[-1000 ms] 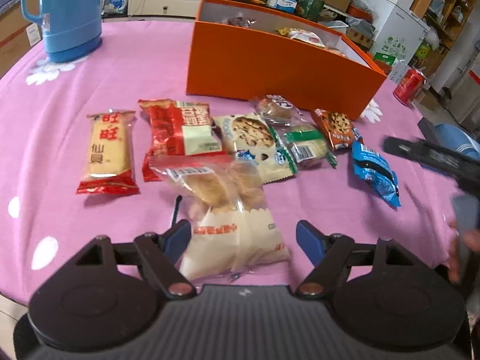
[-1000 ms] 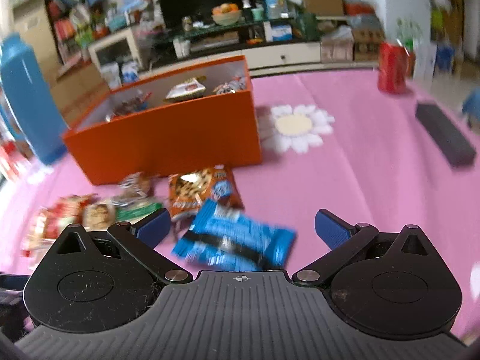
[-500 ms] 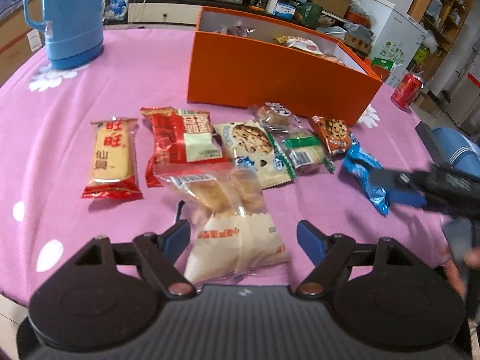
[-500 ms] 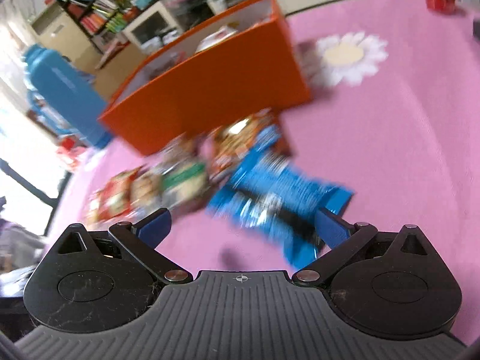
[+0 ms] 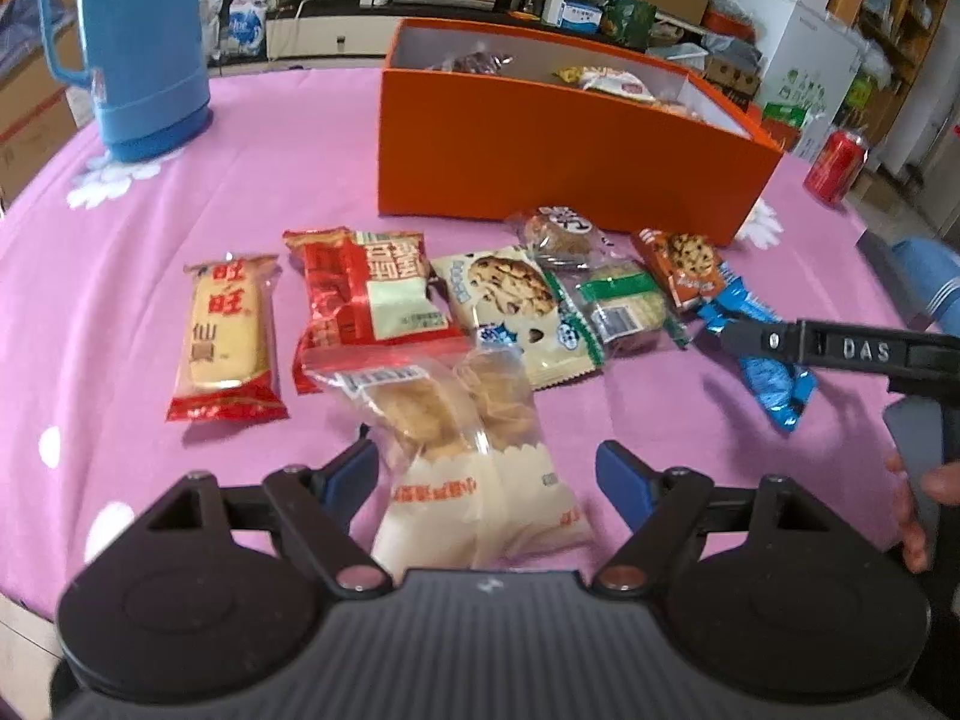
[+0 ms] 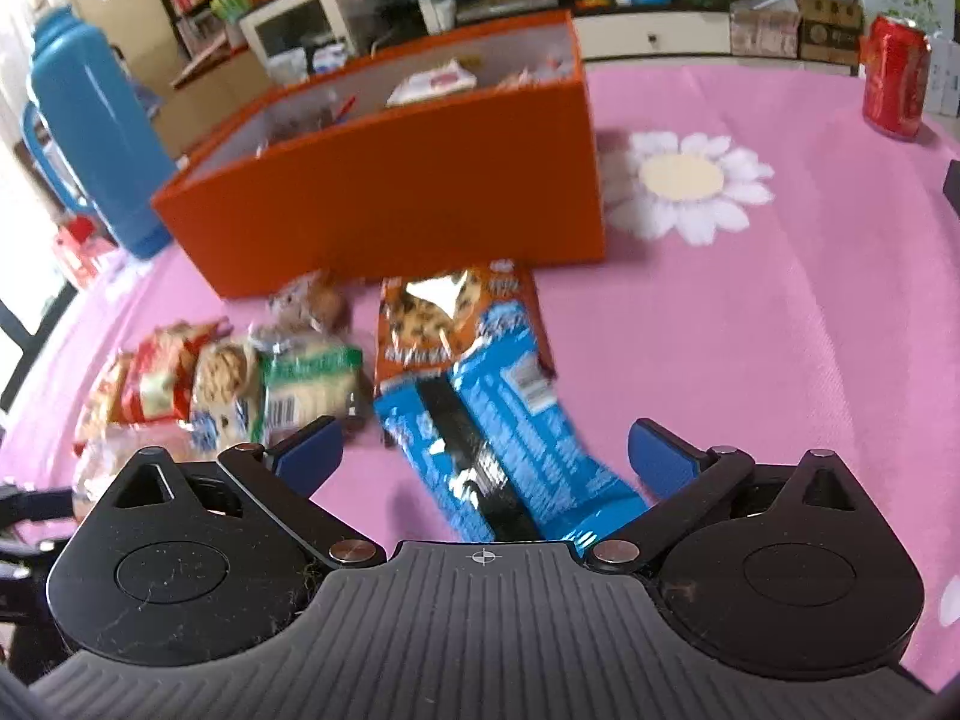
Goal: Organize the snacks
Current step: 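Grasp the clear bread packet with the left tool while the right tool grasps the blue wafer packet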
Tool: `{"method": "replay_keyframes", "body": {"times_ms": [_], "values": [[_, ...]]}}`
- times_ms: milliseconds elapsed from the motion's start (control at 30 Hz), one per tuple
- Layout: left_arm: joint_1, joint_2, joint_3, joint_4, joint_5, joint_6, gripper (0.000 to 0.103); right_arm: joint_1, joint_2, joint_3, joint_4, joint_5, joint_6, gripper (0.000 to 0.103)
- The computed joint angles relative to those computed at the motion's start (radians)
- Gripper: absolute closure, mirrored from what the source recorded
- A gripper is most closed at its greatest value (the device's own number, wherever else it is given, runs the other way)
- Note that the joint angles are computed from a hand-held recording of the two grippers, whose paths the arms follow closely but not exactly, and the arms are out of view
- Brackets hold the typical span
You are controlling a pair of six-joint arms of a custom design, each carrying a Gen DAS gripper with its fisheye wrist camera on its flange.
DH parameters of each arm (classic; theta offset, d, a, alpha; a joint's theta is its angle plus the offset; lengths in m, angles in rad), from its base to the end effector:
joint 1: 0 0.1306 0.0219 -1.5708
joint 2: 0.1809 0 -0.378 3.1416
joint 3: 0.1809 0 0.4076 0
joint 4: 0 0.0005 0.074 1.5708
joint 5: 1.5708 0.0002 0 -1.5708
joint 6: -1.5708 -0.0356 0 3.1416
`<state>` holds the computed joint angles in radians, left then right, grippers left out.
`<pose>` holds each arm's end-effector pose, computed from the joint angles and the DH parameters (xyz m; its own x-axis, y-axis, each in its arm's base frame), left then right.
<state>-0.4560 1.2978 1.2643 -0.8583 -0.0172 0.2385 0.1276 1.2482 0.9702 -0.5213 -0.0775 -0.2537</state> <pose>0.4159 -0.2039 0.4079 -0.7806 0.1198 -0.6134 0.2534 0.9579 -0.1354 0.4328 0.0578 0.3143 -0.7336 0.1582 -0.6610 0.0038 0.9735 0.2287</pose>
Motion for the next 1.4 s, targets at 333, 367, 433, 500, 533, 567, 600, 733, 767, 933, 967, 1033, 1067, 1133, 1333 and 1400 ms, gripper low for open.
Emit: {"method": "replay_keyframes", "body": {"times_ms": [333,367,433,500,533,567,600,733,767,933,967,1033,1067,1133,1333,1400], "values": [[-0.005,-0.016,-0.021,0.003,-0.080,-0.014,0.020,0.059,-0.089,-0.081,0.011,0.045,-0.040,0.010],[0.001,-0.025,-0.027,0.006,-0.069,-0.012,0.019,0.056,-0.088,-0.076,0.012,0.069,-0.047,0.010],[0.018,-0.017,-0.022,-0.004,-0.018,0.016,0.019,0.043,-0.068,-0.052,-0.004,0.063,-0.078,0.010],[0.017,0.001,-0.007,-0.027,0.001,0.042,0.019,0.039,-0.042,-0.028,-0.030,0.046,-0.119,0.010],[0.013,0.003,-0.009,-0.025,0.005,0.044,0.019,0.041,-0.040,-0.026,-0.035,0.045,-0.134,0.010],[0.008,0.004,-0.011,-0.023,0.006,0.042,0.019,0.043,-0.039,-0.026,-0.034,0.037,-0.146,0.010],[0.002,0.005,-0.012,-0.023,0.005,0.038,0.019,0.043,-0.034,-0.023,-0.031,0.027,-0.157,0.010],[-0.009,0.001,-0.012,-0.023,-0.017,0.015,0.019,0.039,0.029,0.032,-0.008,0.008,-0.142,0.010],[-0.008,-0.003,-0.014,-0.022,-0.023,0.011,0.019,0.033,0.040,0.047,-0.015,0.000,-0.143,0.010],[0.000,0.013,-0.008,-0.022,-0.001,0.028,0.019,0.039,0.019,0.028,-0.020,0.060,-0.139,0.010],[-0.005,0.023,-0.004,-0.027,-0.005,0.030,0.019,0.043,0.026,0.029,-0.024,0.069,-0.133,0.010],[-0.018,0.030,-0.005,-0.023,-0.040,0.022,0.019,0.051,0.040,0.032,-0.022,0.095,-0.123,0.010],[-0.024,0.032,-0.007,-0.020,-0.062,0.012,0.019,0.060,0.044,0.030,-0.010,0.119,-0.105,0.012],[-0.030,0.033,-0.012,-0.014,-0.091,-0.002,0.019,0.078,0.052,0.030,-0.005,0.175,-0.049,0.018],[-0.018,0.015,-0.024,-0.003,-0.071,-0.064,0.042,0.097,-0.027,-0.055,0.037,0.277,0.023,0.070],[-0.006,0.003,-0.024,-0.017,-0.046,-0.053,0.042,0.089,-0.072,-0.088,0.027,0.258,-0.001,0.071]]}}
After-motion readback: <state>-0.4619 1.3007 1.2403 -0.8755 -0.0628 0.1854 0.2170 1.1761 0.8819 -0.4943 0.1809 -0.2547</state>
